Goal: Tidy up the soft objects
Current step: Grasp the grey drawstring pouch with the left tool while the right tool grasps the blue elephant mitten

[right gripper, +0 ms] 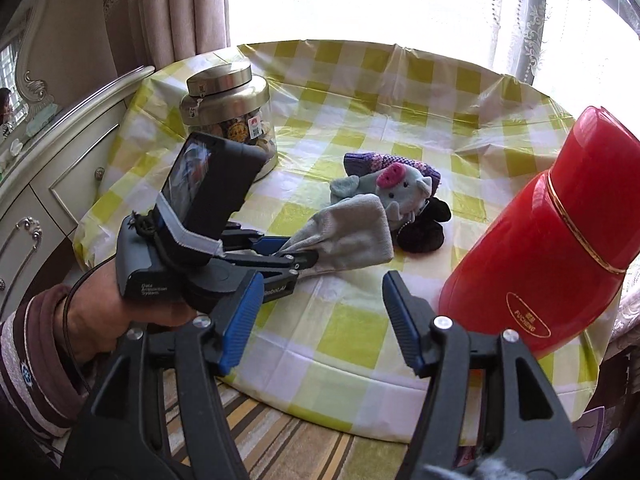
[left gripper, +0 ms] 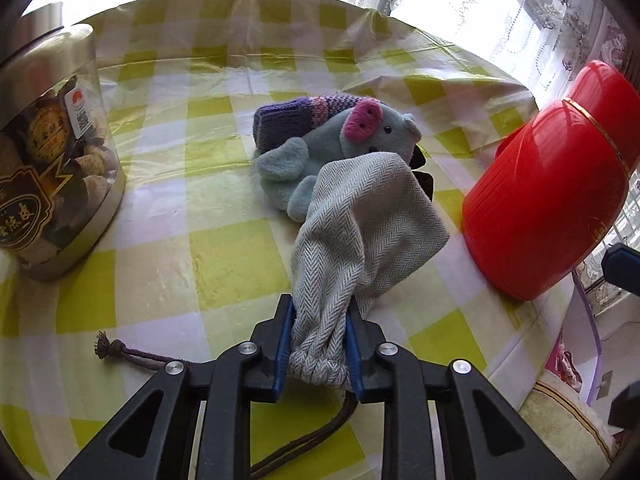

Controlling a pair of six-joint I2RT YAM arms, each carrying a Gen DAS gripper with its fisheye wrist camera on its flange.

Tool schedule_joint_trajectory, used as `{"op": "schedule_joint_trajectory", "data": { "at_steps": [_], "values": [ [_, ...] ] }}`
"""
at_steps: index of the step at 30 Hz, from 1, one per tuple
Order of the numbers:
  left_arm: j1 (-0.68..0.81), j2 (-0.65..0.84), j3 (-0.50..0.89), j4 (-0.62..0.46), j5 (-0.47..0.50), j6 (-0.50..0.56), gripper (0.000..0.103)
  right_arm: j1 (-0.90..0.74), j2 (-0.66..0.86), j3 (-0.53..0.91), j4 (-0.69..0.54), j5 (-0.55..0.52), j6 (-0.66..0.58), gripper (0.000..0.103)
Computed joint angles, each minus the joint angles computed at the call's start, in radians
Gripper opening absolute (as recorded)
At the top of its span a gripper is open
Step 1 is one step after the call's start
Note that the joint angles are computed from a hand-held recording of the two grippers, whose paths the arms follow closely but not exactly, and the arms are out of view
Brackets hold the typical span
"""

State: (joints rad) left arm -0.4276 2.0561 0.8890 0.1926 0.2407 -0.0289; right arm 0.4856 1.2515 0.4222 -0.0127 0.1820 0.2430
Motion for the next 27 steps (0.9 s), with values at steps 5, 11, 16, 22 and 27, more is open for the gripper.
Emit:
{"op": "schedule_joint_trajectory", "data": {
  "at_steps": [5, 11, 16, 22, 27],
  "values": [
    [0.066, -0.053, -0.078, 0.056, -0.03, -0.108, 0.025, -0.01, 0.15, 0.108, 0.054, 0.037, -0.005, 0.066],
    [0.136, -0.083, -0.13, 0.124, -0.019, -0.205, 0.024, -0.056, 0.337, 0.241, 0.107, 0.071, -0.007, 0.067],
    [0.16, -0.092, -0.165, 0.194, -0.031, -0.234, 0.024, -0.1, 0.49, 0.341, 0.139, 0.126, -0.016, 0.07],
    [0.162, -0.095, -0.183, 0.231, -0.041, -0.225, 0.025, -0.15, 0.665, 0.465, 0.148, 0.189, -0.049, 0.071],
    [0.16, -0.094, -0.19, 0.249, -0.046, -0.222, 0.025, -0.166, 0.798, 0.554, 0.139, 0.22, -0.087, 0.071]
  ]
}}
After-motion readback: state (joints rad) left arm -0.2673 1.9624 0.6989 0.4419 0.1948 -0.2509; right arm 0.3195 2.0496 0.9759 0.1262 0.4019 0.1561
